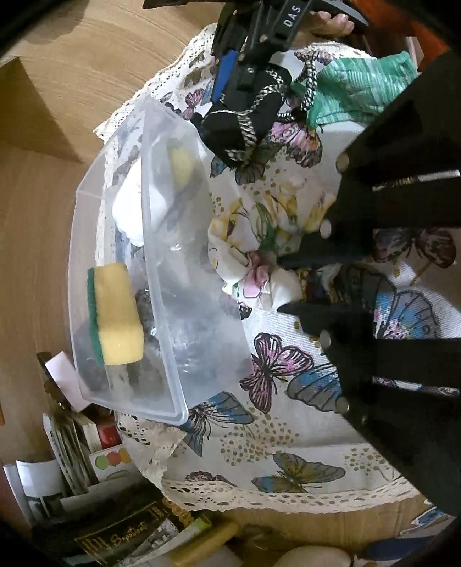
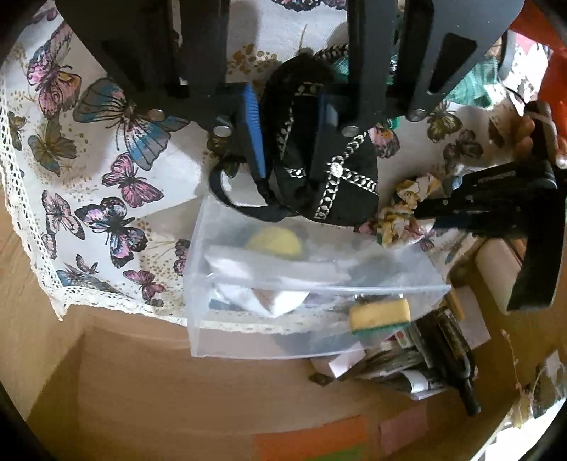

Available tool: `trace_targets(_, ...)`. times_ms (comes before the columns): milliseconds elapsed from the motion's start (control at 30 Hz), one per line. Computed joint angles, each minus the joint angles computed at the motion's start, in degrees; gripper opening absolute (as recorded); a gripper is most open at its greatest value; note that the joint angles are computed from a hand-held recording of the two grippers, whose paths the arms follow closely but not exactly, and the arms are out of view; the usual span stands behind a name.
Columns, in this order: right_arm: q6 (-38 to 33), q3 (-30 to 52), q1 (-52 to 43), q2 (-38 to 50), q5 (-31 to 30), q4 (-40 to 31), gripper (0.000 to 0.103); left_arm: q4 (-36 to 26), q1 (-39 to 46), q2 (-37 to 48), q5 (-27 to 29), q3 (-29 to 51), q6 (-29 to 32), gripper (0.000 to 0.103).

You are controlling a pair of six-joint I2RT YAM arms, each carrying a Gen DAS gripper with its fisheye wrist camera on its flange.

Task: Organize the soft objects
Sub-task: 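Grasp the floral scrunchie with the left gripper while the right gripper grasps the black cap, then place the scrunchie and black cap into the clear box, opening both grippers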

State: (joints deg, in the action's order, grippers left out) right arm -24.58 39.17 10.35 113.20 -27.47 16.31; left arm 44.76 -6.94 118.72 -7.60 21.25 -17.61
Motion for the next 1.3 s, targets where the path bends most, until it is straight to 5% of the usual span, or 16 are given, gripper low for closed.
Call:
trace_targets(367, 0.0, -4.91, -3.04, -7.56, -3.14, 2.34, 0.014, 5.43, -3.15, -12.55, -6.16, -11.44, -1.67, 0.011)
trace_targets(767, 3.75, -8.22, -4.38, -18.16, -6.1, 6.93, 0.014, -4.88, -5.13, -33.79, -12.27, -13.45, -0.02, 0.011)
trace_targets(1000, 7.29, -4.87, -1.0, -17.5, -2.77, 10.82, 0.014, -4.68, -1.95, -33.92, -10.91, -9.77, 2.36, 0.011)
trace_targets(1300, 8.41, 3.21, 4.27, -10.75, 2.01, 10.63, 0.014, -1.45, 2.49, -20.89, -8.16, -0.06, 4.79, 0.011)
